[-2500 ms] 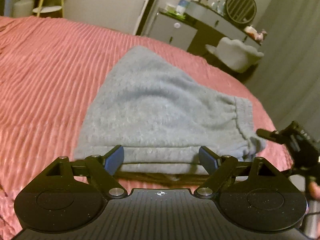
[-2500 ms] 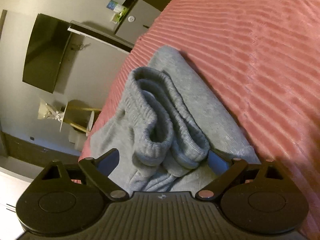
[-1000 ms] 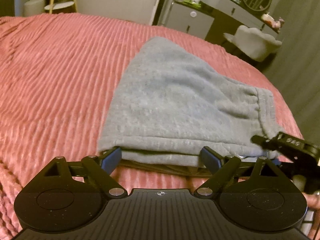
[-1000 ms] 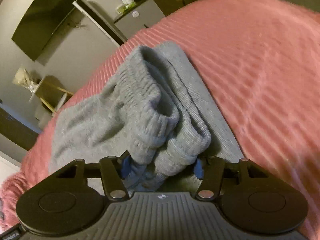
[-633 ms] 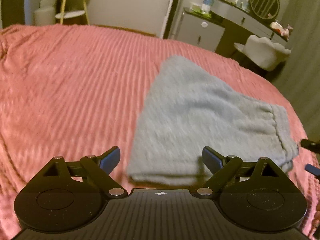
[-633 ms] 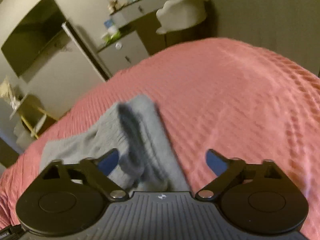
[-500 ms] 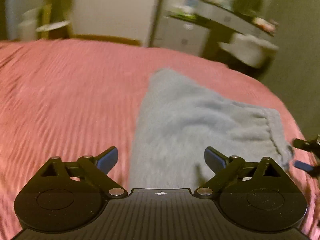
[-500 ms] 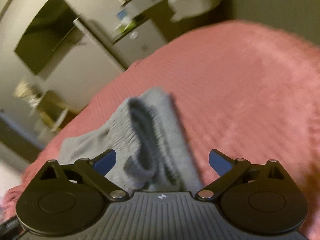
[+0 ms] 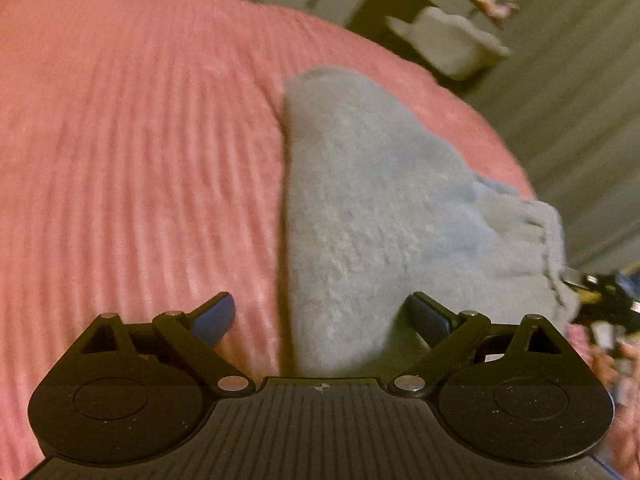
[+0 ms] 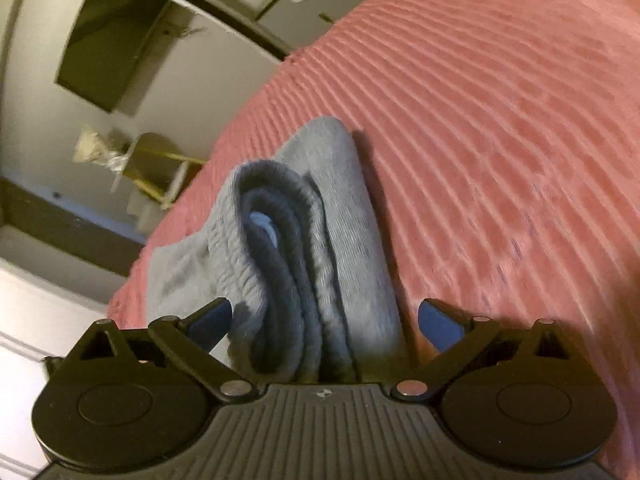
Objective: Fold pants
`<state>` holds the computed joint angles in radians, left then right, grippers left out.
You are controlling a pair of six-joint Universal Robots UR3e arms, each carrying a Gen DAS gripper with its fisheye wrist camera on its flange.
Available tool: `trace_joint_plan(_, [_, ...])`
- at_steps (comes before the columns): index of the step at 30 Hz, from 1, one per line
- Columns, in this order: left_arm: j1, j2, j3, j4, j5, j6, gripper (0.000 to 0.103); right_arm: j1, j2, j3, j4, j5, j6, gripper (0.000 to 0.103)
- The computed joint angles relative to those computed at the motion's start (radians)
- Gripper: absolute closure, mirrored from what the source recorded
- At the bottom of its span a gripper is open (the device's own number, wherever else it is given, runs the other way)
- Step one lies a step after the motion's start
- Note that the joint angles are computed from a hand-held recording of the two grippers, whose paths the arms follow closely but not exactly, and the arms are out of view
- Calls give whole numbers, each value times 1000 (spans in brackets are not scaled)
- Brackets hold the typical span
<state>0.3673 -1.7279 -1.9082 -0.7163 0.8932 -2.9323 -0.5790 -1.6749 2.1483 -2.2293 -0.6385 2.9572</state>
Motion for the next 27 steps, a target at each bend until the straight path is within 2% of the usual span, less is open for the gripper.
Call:
trace_joint_plan(3, [31, -51, 16, -14, -102, 53, 6, -22, 117, -29, 58, 101, -100, 3])
trace_joint_plan(4, [35, -68, 35, -36, -136, 78, 6, -30, 145, -46, 129, 150, -161, 3])
trace_joint_plan(5, [38, -85, 61, -94, -182, 134, 6, -13, 174, -68, 146, 173, -171, 3])
trace_joint_plan(7, [16, -140, 127, -167, -218, 196, 5, 29, 235, -164, 277, 184, -275, 3])
trace_joint_plan(8, [-7, -164, 147, -146, -197, 191, 2, 64, 267, -208, 287, 166, -286, 3])
trace_joint_plan(10, [-46, -219, 199, -117, -166, 170, 0, 134, 321, -262, 189, 112, -214, 3])
trace_joint_plan(12, [-80, -215, 213, -64, -129, 89, 2, 180, 316, -264, 69, 58, -104, 4])
trace_joint_plan(13, [-90, -193, 189, -16, -111, 57, 15, 199, 284, -240, 0, 18, -45, 13])
trace_joint_plan(14, [-97, -165, 140, 72, -105, 37, 51, 227, 241, -217, -66, -51, -2, 30])
trace_joint_plan(15, [-83, -144, 100, 127, -131, 40, 64, 254, 200, -199, -116, -118, 10, 33])
trace_joint_plan(17, [-90, -148, 116, 133, -126, -32, 74, 261, 128, -138, -192, -139, 38, 38])
trace_joint_plan(20, [-118, -144, 156, 123, -80, -56, 78, 256, 49, -77, -285, -122, 105, 43])
trace_joint_plan(24, [-139, -105, 190, 189, -63, -119, 79, 310, 77, -168, -367, -95, 174, 44])
trace_joint_plan(27, [-144, -115, 269, 216, -28, -180, 79, 353, 158, -264, -470, -102, 265, 44])
